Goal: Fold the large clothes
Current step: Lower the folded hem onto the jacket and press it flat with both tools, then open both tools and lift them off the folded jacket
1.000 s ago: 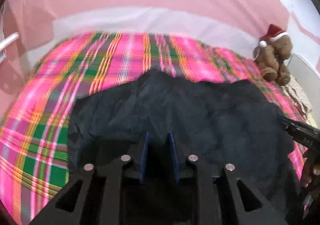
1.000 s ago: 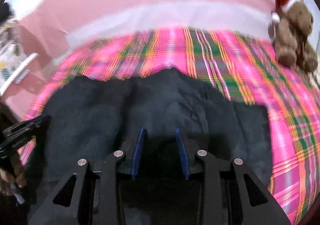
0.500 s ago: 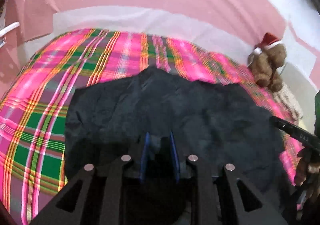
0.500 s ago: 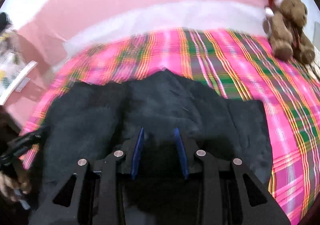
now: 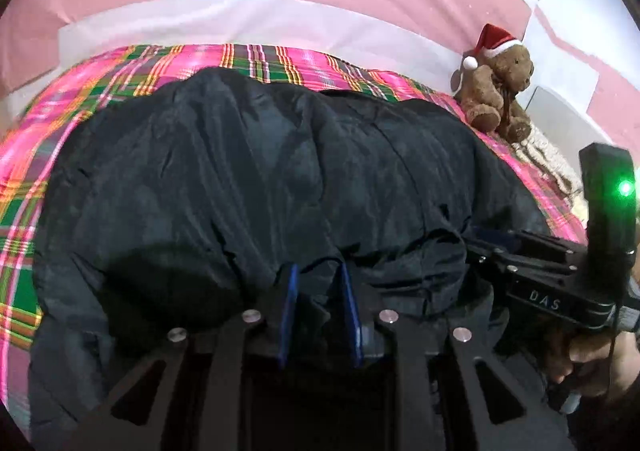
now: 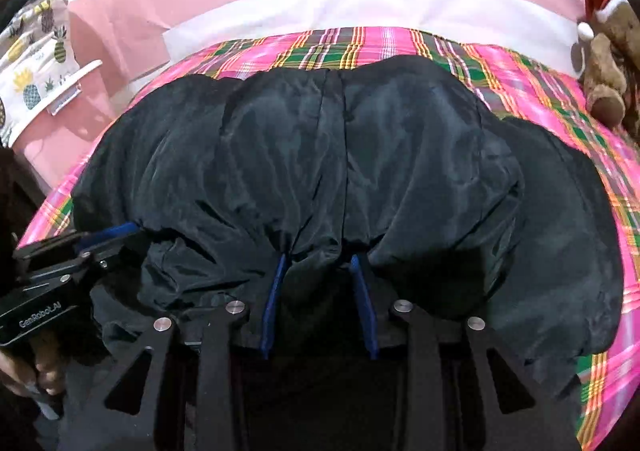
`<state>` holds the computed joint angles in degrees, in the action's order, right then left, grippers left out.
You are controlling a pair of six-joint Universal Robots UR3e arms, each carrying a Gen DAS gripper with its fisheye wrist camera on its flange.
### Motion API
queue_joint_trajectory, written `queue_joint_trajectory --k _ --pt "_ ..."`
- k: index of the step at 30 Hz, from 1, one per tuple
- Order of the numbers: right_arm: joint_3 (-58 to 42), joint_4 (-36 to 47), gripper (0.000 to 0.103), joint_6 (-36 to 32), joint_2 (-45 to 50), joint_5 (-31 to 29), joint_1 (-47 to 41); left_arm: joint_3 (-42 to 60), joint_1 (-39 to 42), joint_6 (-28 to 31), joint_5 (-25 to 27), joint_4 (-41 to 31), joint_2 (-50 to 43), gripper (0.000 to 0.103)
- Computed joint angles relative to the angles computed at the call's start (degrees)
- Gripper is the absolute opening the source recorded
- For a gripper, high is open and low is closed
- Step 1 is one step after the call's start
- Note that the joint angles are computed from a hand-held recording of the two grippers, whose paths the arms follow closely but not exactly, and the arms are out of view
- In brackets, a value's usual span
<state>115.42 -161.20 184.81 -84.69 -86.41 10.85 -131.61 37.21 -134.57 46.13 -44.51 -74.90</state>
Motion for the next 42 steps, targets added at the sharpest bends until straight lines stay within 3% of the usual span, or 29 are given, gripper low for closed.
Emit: queue_joint_trajectory --k 3,6,8,10,13,17,34,38,39,42 --pt "1.71 2.80 0.033 1.69 -5.26 -0.36 -0.24 -0.08 1.88 1.95 0.67 -8.49 8.76 0.025" --pt "6.20 0.92 0.033 0.10 -11.13 -0.31 0.76 -0.92 6.95 9.76 -2.06 -20.01 17.47 0.025" --pt "6.85 1.66 0.034 -0.31 -10.08 0.13 1.06 -3.37 6.15 9.88 -0.33 -17.17 18.24 0.025" --pt "8.11 0.27 0.034 -0.58 -6.90 0.04 0.41 -5.66 3.05 6.07 2.80 -8.85 14.32 0.025" --pt "11.22 -2.41 0.034 -0.13 -7.23 3.32 -1.94 -6.55 2.64 5.10 2.95 -7.01 13.29 0.025" --pt "10.14 -3.46 0.034 -0.12 -5.11 -0.11 0.22 -8.18 0.56 2.77 4.62 -1.17 11.96 0.025" --pt "10.22 -6.00 0.034 0.49 -3.17 -1.84 1.45 -11.03 0.86 2.16 3.52 2.85 11.37 0.025" --pt "8.68 1.29 0.035 1.57 -7.46 -0.83 1.08 -8.61 1.30 3.15 4.82 -3.46 15.53 0.025" --pt "8.93 3.27 0.036 2.01 -9.77 -0.29 0.70 -7.86 2.24 4.17 4.73 -7.34 18.23 0.025" --pt "12.40 8.04 0.039 2.02 -20.35 1.43 -0.93 -4.67 9.77 13.16 1.56 -27.79 29.52 0.026"
